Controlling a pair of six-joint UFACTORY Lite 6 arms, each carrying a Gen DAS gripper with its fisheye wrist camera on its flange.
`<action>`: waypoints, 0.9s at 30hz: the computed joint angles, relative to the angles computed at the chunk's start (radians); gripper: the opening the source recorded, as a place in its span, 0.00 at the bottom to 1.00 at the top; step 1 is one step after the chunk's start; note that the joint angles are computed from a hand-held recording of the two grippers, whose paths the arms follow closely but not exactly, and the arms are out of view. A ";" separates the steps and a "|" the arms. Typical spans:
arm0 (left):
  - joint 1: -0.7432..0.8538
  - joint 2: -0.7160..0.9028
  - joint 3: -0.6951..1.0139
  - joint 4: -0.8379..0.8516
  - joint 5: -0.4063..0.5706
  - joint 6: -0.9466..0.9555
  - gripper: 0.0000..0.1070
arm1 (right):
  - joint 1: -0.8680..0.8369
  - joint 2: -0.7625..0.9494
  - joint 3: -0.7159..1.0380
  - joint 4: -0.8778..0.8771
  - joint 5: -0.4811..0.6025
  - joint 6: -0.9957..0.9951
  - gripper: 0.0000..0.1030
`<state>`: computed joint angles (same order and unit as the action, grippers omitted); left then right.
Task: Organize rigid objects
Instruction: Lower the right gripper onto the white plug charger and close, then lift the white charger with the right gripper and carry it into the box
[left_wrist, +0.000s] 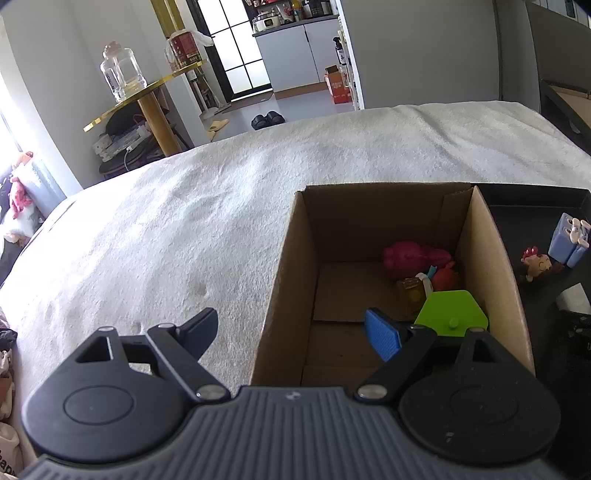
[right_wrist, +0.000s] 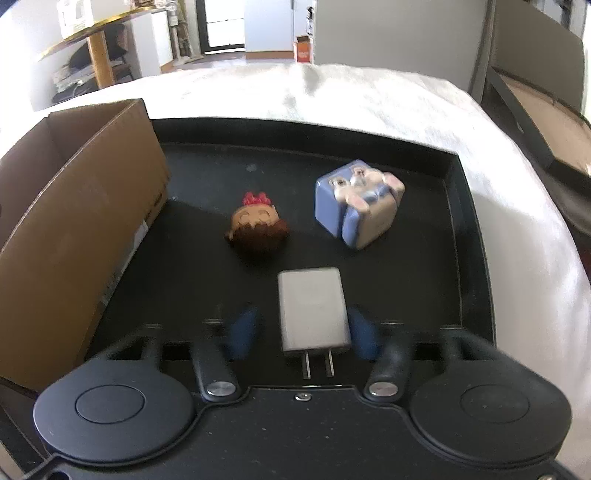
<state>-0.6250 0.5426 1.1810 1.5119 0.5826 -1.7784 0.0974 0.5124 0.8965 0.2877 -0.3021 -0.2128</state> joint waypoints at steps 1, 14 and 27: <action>-0.001 -0.002 -0.003 0.006 0.000 -0.004 0.80 | -0.001 -0.005 0.011 0.005 0.026 -0.003 0.35; 0.015 -0.067 -0.070 0.057 -0.028 -0.068 0.80 | 0.034 -0.149 -0.019 -0.018 0.080 0.037 0.35; 0.058 -0.139 -0.175 0.279 -0.105 -0.298 0.70 | 0.117 -0.207 0.062 0.058 0.099 -0.041 0.35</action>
<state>-0.5673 0.4037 1.0062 1.7907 0.4771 -2.0761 0.2141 0.3054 0.9590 0.3454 -0.2032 -0.2537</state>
